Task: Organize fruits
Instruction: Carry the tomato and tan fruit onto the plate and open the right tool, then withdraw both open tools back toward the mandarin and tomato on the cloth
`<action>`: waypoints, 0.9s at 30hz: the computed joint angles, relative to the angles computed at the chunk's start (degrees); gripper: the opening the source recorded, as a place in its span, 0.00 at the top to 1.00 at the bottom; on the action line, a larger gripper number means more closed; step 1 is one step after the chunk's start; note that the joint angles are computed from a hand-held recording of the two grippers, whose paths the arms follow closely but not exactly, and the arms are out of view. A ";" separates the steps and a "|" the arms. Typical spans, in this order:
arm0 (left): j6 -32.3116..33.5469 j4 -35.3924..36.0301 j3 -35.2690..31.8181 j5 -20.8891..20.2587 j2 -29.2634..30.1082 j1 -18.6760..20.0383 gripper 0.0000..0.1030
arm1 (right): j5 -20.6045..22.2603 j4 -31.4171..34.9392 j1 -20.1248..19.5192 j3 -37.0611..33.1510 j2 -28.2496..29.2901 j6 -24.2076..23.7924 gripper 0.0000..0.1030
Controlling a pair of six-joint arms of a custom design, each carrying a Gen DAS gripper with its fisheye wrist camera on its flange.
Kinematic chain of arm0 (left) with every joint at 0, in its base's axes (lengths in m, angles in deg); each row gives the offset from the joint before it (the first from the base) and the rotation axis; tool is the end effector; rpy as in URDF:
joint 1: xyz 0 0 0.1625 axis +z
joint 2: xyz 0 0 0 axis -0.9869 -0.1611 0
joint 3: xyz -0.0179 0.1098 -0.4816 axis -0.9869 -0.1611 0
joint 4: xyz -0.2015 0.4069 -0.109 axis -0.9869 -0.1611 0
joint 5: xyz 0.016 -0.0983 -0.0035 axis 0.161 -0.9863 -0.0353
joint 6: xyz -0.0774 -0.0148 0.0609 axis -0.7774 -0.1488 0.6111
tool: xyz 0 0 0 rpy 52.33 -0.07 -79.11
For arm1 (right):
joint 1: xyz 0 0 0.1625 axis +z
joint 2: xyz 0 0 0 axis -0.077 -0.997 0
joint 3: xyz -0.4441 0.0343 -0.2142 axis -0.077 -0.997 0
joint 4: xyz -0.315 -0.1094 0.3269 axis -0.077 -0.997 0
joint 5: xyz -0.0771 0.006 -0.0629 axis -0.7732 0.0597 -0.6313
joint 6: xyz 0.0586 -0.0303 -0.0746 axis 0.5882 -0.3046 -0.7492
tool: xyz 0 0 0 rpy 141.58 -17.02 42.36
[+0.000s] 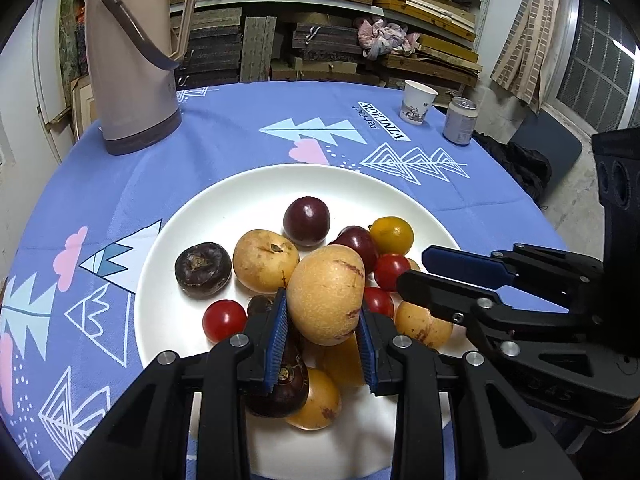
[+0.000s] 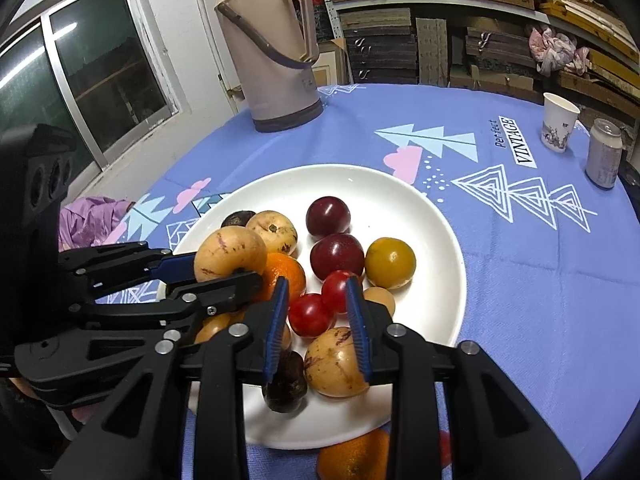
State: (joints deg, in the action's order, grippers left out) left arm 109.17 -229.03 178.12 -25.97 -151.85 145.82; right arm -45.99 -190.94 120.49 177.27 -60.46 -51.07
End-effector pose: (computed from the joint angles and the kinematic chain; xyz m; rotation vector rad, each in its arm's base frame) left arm -0.0909 -0.6171 0.3105 0.9205 2.4725 -0.5954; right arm 0.3771 -0.5841 0.0114 0.5198 -2.5201 0.9132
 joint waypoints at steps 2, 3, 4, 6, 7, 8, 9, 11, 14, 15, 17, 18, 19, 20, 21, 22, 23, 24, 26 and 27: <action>0.28 -0.82 0.19 0.13 0.01 -0.15 0.66 | 0.11 -0.68 0.05 0.50 -0.33 0.13 0.67; 0.37 -1.07 0.26 0.01 -0.06 -0.14 0.65 | 0.03 -0.90 0.09 0.67 -0.42 0.12 0.66; 0.39 -1.31 0.28 -0.21 -0.10 -0.11 0.64 | -0.05 -1.02 0.16 0.85 -0.52 0.17 0.66; 0.17 -1.50 0.29 -0.12 -0.18 -0.18 0.64 | -0.09 -1.09 0.25 1.15 -0.75 0.25 0.65; 0.13 -1.60 0.35 -0.18 -0.29 -0.21 0.64 | -0.06 -1.24 0.30 1.31 -0.84 0.33 0.65; 0.10 -1.69 0.42 -0.16 -0.44 -0.29 0.64 | 0.04 -1.50 0.35 1.55 -0.97 0.48 0.64; 0.09 -1.77 0.52 -0.13 -0.57 -0.38 0.64 | 0.04 -1.60 0.37 1.66 -1.05 0.55 0.61; 0.26 -1.85 0.79 -0.17 -0.95 -0.57 0.64 | -0.17 -1.78 0.50 2.03 -1.24 0.74 0.57; 0.66 -2.30 1.34 -0.19 -1.50 -0.88 0.64 | -0.91 -3.11 0.80 2.77 -1.48 0.97 0.44; 0.85 -2.56 1.55 -0.19 -1.65 -0.97 0.63 | -1.07 -3.53 0.92 3.04 -1.60 1.04 0.43; 1.01 -2.73 2.01 -0.09 -2.12 -1.22 0.62 | -1.44 -4.19 1.19 3.67 -1.97 1.06 0.42; 1.04 -2.63 2.26 -0.17 -2.43 -1.33 0.61 | -1.93 -4.71 1.42 4.04 -2.15 1.02 0.39; 1.11 -2.57 2.47 -0.23 -2.71 -1.42 0.60 | -2.19 -5.02 1.57 4.22 -2.26 1.00 0.38; 1.30 -2.65 2.74 -0.24 -2.97 -1.50 0.60 | -2.37 -5.92 1.76 4.79 -2.50 0.82 0.36; 1.55 -2.73 3.12 -0.24 -3.36 -1.67 0.60 | -2.51 -6.66 1.89 5.30 -2.72 0.68 0.35; 1.61 -2.67 3.37 -0.30 -3.64 -1.77 0.60 | -2.96 -7.44 2.11 5.91 -2.99 0.66 0.34; 1.63 -2.62 3.46 -0.40 -3.73 -1.78 0.59 | -3.32 -7.91 2.26 6.34 -3.21 0.70 0.34; 1.60 -2.64 3.70 -0.41 -3.98 -1.88 0.58 | -3.66 -8.41 2.40 6.85 -3.43 0.76 0.34; 1.49 -3.11 4.36 -0.06 -4.51 -2.22 0.56 | -4.54 -9.54 2.65 8.13 -4.01 1.04 0.33; 1.37 -3.22 4.71 0.06 -4.84 -2.38 0.48 | -5.14 -10.11 2.80 8.86 -4.34 1.18 0.33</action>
State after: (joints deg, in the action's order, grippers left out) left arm 110.54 -232.25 182.83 -25.91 -156.69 143.44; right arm -51.14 -201.05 123.29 186.13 -64.80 -49.88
